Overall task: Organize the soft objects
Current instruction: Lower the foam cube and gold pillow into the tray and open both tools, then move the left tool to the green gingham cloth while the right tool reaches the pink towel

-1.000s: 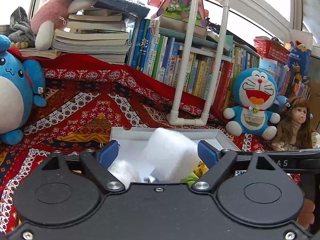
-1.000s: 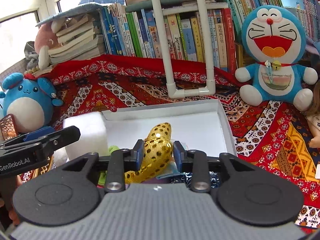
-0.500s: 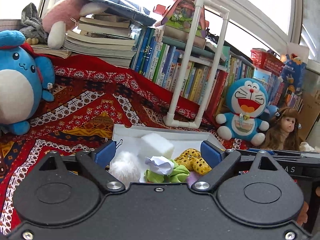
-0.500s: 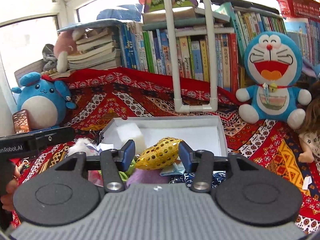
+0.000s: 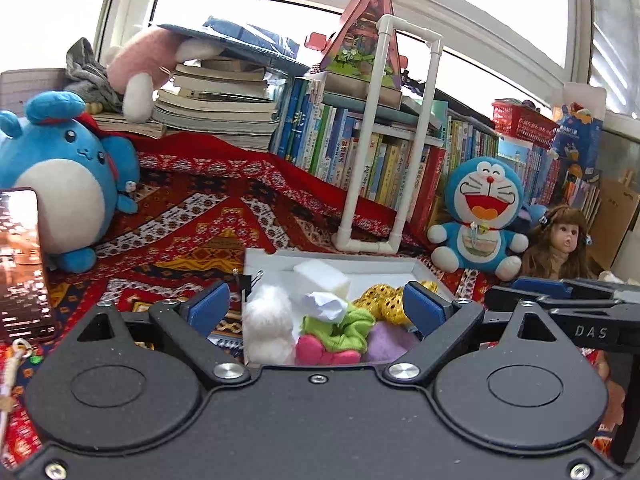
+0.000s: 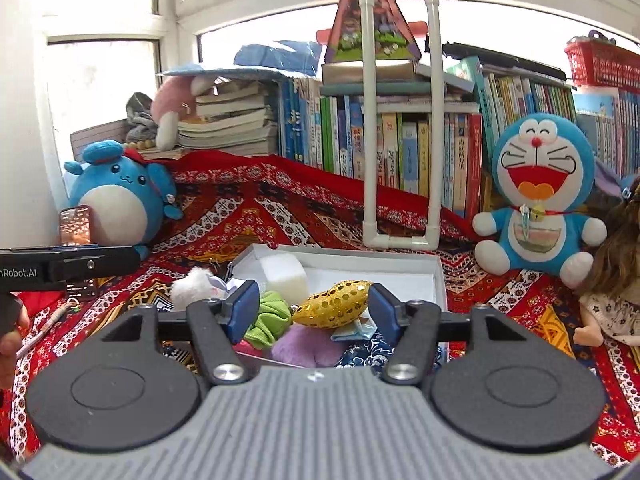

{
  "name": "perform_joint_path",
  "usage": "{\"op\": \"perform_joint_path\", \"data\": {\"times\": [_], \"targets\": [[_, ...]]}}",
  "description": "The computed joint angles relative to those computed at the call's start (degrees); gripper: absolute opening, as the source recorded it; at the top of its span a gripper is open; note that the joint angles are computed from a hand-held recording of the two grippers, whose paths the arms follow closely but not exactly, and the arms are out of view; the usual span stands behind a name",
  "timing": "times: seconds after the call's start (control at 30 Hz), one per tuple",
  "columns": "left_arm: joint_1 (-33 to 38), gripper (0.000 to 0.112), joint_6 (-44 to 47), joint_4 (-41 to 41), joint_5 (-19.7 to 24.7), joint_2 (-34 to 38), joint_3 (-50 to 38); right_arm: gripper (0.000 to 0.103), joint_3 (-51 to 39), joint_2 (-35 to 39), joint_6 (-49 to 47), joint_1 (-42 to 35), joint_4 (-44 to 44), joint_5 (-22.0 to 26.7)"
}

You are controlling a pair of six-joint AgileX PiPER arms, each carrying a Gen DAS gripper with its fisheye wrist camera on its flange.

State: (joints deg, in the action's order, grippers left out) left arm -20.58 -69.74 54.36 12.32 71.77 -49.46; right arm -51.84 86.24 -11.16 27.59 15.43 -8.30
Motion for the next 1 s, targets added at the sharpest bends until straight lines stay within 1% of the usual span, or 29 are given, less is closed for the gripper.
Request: {"op": "perform_joint_path", "data": {"times": [0.1,0.13,0.2,0.23,0.37,0.43,0.57,0.63,0.77,0.83,0.9,1.0], "targets": [[-2.2,0.093,7.2,-7.3,5.0,-2.4,0.0,0.075,2.6,-2.2,0.5,0.5,-0.9,-1.4],[-2.7,0.093,7.7,-8.1,5.6,-3.3,0.5,0.076,3.5,-3.0,2.3,0.5,-2.8,-1.8],[-3.6,0.093,6.1,-7.1,6.1,-5.5,2.2,0.077,5.1,-4.3,3.0,0.7,-4.0,-2.7],[-4.6,0.093,4.9,-6.1,7.1,-6.4,2.7,0.078,5.9,-4.9,2.0,1.0,-3.3,-3.2],[-9.8,0.093,1.5,-2.2,12.1,-9.8,4.3,0.081,9.2,-7.3,-8.0,2.9,4.6,-5.6],[-12.6,0.093,0.4,-1.2,14.0,-11.7,5.3,0.083,11.1,-8.7,-10.0,3.6,5.6,-6.8],[-19.6,0.093,-4.9,2.4,18.0,-16.1,7.7,0.084,15.1,-12.2,-14.9,4.9,10.3,-9.2],[-23.8,0.093,-7.8,4.4,20.5,-17.9,8.5,0.084,17.2,-14.3,-13.4,4.5,9.2,-9.8],[-32.4,0.093,-12.4,7.4,25.3,-19.8,9.2,0.084,20.5,-17.6,-5.4,1.7,1.4,-9.4],[-36.8,0.093,-14.4,9.1,27.5,-20.0,9.5,0.084,22.3,-18.7,-5.9,1.2,2.0,-10.3],[-42.1,0.093,-17.1,11.6,30.7,-19.7,9.8,0.084,24.1,-19.6,-6.7,0.9,2.9,-11.2],[-48.5,0.093,-20.8,14.2,34.0,-18.6,10.4,0.084,27.2,-21.1,-3.1,-0.6,-0.7,-12.2]]}}
